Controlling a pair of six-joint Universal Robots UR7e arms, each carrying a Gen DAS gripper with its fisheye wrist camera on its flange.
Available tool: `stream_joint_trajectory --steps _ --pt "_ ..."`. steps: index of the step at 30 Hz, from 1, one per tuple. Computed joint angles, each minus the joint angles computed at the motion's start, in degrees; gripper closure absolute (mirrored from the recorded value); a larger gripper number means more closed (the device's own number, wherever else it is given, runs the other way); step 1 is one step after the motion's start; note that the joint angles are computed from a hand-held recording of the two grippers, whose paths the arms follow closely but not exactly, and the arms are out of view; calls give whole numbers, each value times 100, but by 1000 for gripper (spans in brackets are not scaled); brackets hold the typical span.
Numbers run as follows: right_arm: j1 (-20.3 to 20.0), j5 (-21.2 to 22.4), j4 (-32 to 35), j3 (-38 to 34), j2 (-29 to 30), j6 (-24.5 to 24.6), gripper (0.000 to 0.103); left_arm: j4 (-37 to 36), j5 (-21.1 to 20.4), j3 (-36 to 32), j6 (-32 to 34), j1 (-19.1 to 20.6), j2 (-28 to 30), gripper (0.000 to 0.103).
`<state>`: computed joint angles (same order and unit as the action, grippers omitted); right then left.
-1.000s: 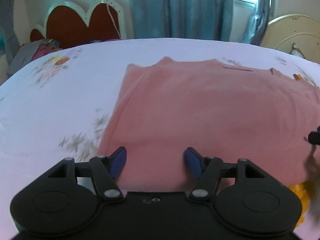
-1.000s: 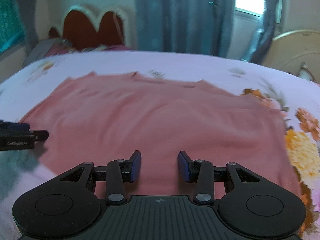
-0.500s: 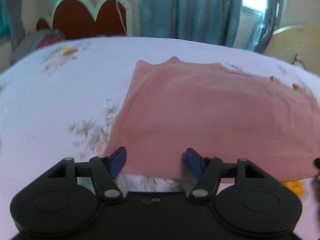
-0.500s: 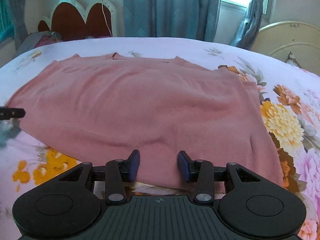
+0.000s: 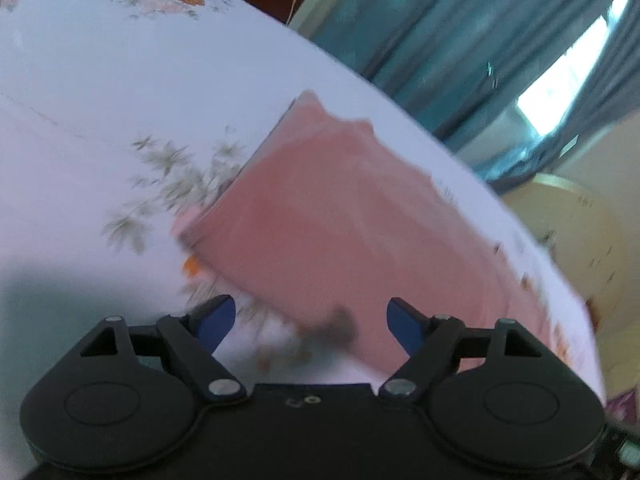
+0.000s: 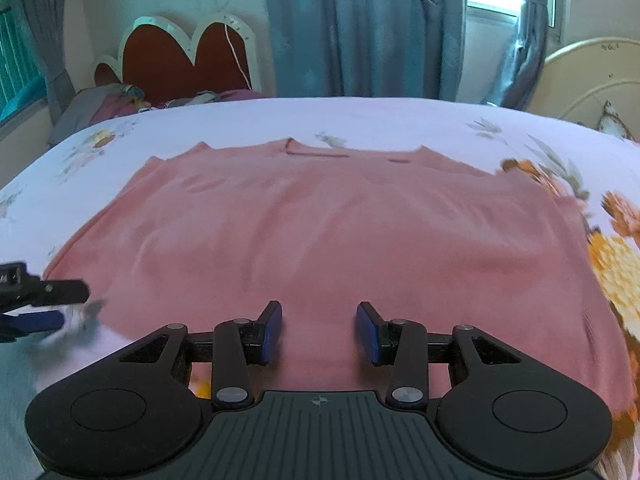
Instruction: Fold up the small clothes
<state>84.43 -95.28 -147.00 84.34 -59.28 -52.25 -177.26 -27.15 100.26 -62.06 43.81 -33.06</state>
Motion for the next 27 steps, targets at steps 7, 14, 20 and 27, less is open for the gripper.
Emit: stream_joint_trajectory --steps 7,14,20,27 --pt "239 -357 -611 -410 672 127 62 -2100 -176 -698 1469 355 669 38" --pt "289 -706 -1300 -201 857 -452 62 -2565 -514 -871 1474 598 817 88" --pt "252 -696 -1363 -218 906 -556 62 -2768 -319 -904 1794 494 864 91" --pt "152 -371 -780 -462 864 -381 62 -2570 337 -1834 3281 230 1218 92"
